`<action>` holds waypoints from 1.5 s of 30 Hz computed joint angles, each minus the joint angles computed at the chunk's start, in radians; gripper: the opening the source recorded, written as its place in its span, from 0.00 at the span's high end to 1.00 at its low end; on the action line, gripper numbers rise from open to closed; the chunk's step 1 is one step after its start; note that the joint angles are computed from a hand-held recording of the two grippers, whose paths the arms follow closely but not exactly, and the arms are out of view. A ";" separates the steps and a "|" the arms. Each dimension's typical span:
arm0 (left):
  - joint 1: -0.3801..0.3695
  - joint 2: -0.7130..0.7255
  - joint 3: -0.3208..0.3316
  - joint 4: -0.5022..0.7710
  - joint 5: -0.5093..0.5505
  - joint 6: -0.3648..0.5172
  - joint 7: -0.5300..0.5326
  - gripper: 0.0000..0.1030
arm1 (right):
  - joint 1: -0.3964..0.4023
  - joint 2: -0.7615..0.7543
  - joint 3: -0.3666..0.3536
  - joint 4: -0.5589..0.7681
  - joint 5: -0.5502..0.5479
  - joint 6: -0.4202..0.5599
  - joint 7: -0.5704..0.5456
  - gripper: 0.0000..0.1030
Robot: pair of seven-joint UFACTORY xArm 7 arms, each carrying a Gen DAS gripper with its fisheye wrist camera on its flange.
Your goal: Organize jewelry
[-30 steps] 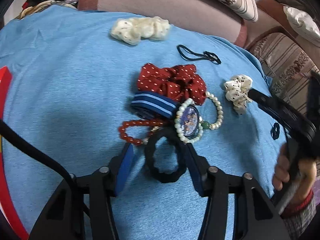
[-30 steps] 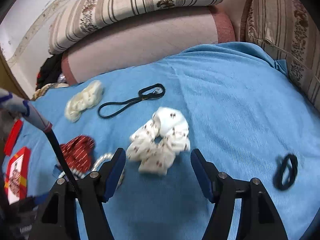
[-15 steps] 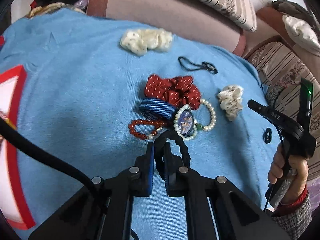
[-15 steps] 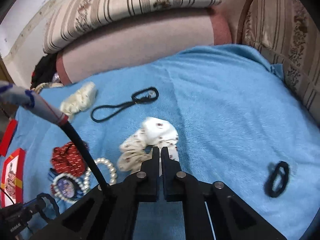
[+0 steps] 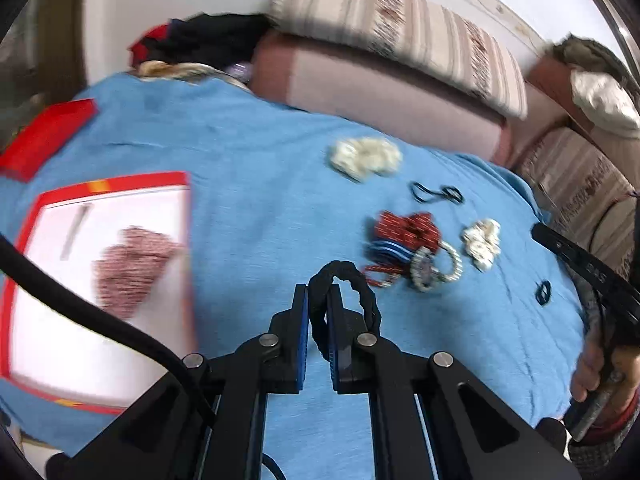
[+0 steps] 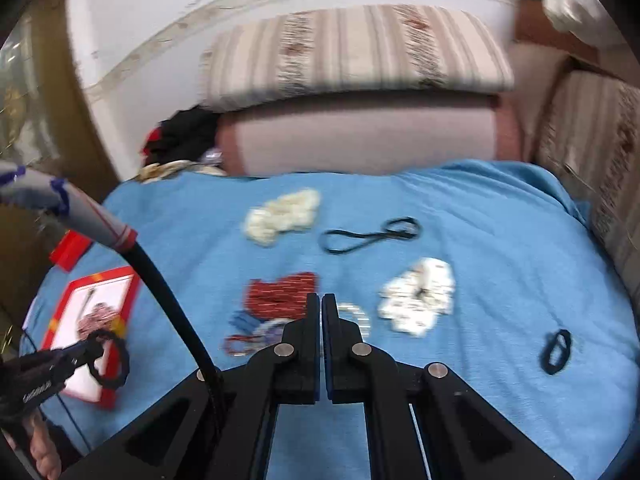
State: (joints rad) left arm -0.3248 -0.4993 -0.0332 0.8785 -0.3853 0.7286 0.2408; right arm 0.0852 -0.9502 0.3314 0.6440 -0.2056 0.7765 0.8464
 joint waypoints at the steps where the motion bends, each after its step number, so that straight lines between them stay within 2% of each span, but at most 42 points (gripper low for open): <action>1: 0.012 -0.007 0.010 -0.002 0.008 0.001 0.002 0.92 | 0.005 0.022 0.012 0.017 0.003 -0.011 0.002 0.98; 10: 0.157 -0.001 0.124 0.018 0.054 0.008 0.048 0.92 | 0.071 0.320 0.108 0.208 -0.003 -0.162 0.042 0.98; 18: 0.272 0.123 0.184 0.114 0.058 -0.002 0.107 0.92 | 0.173 0.641 0.127 0.408 -0.065 -0.290 0.081 0.98; 23: 0.329 0.207 0.190 0.171 0.045 -0.017 0.141 0.92 | 0.222 0.812 0.132 0.554 -0.175 -0.285 0.109 0.98; 26: 0.354 0.241 0.185 0.190 0.031 -0.023 0.156 0.92 | 0.254 0.849 0.105 0.583 -0.209 -0.272 0.125 0.98; 29: 0.372 0.268 0.181 0.204 0.010 -0.018 0.163 0.92 | 0.270 0.783 0.064 0.519 -0.251 -0.227 0.181 0.96; 31: 0.383 0.269 0.173 0.199 0.007 -0.020 0.165 0.92 | 0.260 0.662 0.029 0.397 -0.263 -0.178 0.255 0.68; 32: 0.386 0.266 0.168 0.195 0.009 -0.018 0.164 0.92 | 0.247 0.602 0.017 0.335 -0.261 -0.166 0.279 0.40; 33: 0.387 0.258 0.164 0.188 0.009 -0.013 0.164 0.92 | 0.227 0.542 0.016 0.280 -0.263 -0.140 0.305 0.35; 36: 0.372 0.208 0.154 0.154 -0.004 -0.006 0.186 0.92 | 0.176 0.299 -0.042 0.066 -0.203 -0.005 0.294 0.35; 39: 0.332 0.140 0.140 0.112 -0.022 0.010 0.199 0.92 | 0.103 0.121 -0.107 -0.078 -0.170 0.064 0.262 0.35; 43: 0.256 0.066 0.125 0.072 -0.070 0.066 0.190 0.92 | 0.007 -0.007 -0.202 -0.194 -0.128 0.031 0.202 0.32; 45: 0.210 0.036 0.104 0.049 -0.093 0.072 0.186 0.92 | -0.034 -0.016 -0.216 -0.216 -0.118 -0.001 0.171 0.28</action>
